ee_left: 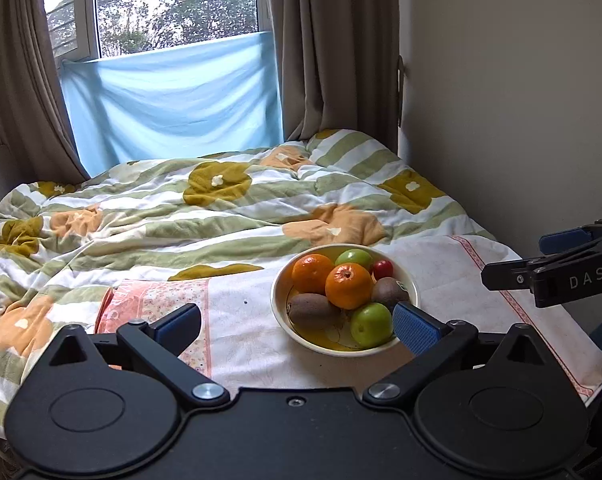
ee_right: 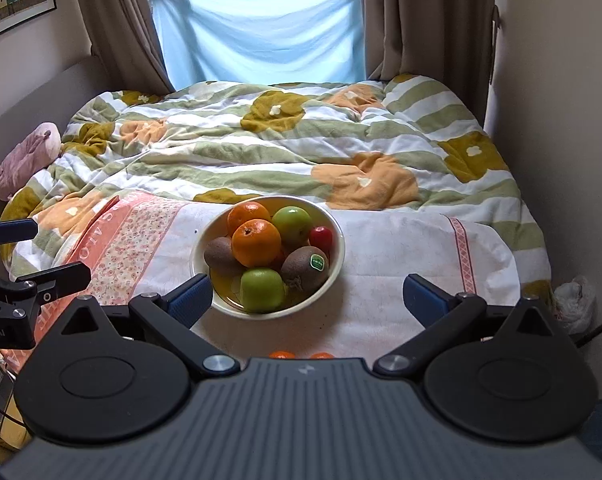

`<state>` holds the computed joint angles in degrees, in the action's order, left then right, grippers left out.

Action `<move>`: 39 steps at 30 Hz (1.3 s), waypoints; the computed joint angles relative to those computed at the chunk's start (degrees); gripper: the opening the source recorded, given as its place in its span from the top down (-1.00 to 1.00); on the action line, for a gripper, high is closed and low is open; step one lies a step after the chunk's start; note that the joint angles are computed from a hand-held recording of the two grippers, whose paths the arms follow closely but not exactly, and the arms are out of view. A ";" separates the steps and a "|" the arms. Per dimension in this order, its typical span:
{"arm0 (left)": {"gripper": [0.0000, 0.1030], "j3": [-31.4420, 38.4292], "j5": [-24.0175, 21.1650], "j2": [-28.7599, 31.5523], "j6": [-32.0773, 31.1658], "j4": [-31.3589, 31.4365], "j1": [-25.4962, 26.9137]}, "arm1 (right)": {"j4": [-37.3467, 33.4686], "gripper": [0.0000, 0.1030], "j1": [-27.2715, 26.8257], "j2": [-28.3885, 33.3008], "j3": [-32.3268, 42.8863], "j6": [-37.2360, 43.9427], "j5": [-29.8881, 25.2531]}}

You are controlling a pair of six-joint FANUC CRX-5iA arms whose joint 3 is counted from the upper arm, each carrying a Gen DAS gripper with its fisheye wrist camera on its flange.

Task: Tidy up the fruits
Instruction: 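Pull both tools back and move them toward the two small mandarins, then close the left gripper on one mandarin while the right gripper grasps the other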

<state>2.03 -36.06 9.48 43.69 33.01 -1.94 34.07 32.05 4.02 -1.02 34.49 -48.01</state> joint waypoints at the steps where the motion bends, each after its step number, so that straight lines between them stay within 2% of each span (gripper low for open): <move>1: -1.00 -1.53 0.35 -0.70 -2.63 1.99 0.21 | 1.62 -1.00 0.63 -0.81 -1.35 -2.30 -0.37; 3: -1.00 -3.91 0.18 -1.49 -8.05 6.13 0.48 | 3.96 -1.00 1.67 -2.13 -3.57 -6.07 -1.32; 8: -1.00 -5.44 -4.30 -1.01 -15.00 10.83 0.74 | 5.66 -1.00 3.40 -4.36 -7.32 -11.12 -3.92; 13: -1.00 -6.00 -7.01 0.60 -21.26 12.78 -0.48 | 5.12 -1.00 3.58 -5.66 -10.27 -9.59 -4.72; 19: -0.99 -5.10 -7.44 4.13 -26.29 13.09 -2.90 | 2.28 -1.00 1.14 -6.10 -13.13 -5.06 -1.07; 22: -0.95 -3.54 -7.30 6.84 -27.72 12.25 -4.48 | 1.68 -1.00 -0.23 -5.89 -14.58 -4.19 1.77; 27: -0.73 1.36 -8.85 12.60 -27.21 7.77 -6.59 | 2.91 -1.00 -2.08 -4.93 -17.14 -3.35 6.46; 32: -0.42 5.62 -10.94 16.70 -25.42 3.75 -7.51 | -0.99 -1.00 -3.28 -2.65 -16.10 0.05 8.02; 37: -0.34 7.73 -12.13 18.57 -24.44 2.09 -8.13 | -3.60 -0.97 -3.97 -1.27 -15.35 1.55 9.41; 39: -0.25 8.01 -12.24 18.88 -24.46 2.00 -8.33 | -5.00 -0.91 -4.28 -0.70 -14.80 2.85 9.70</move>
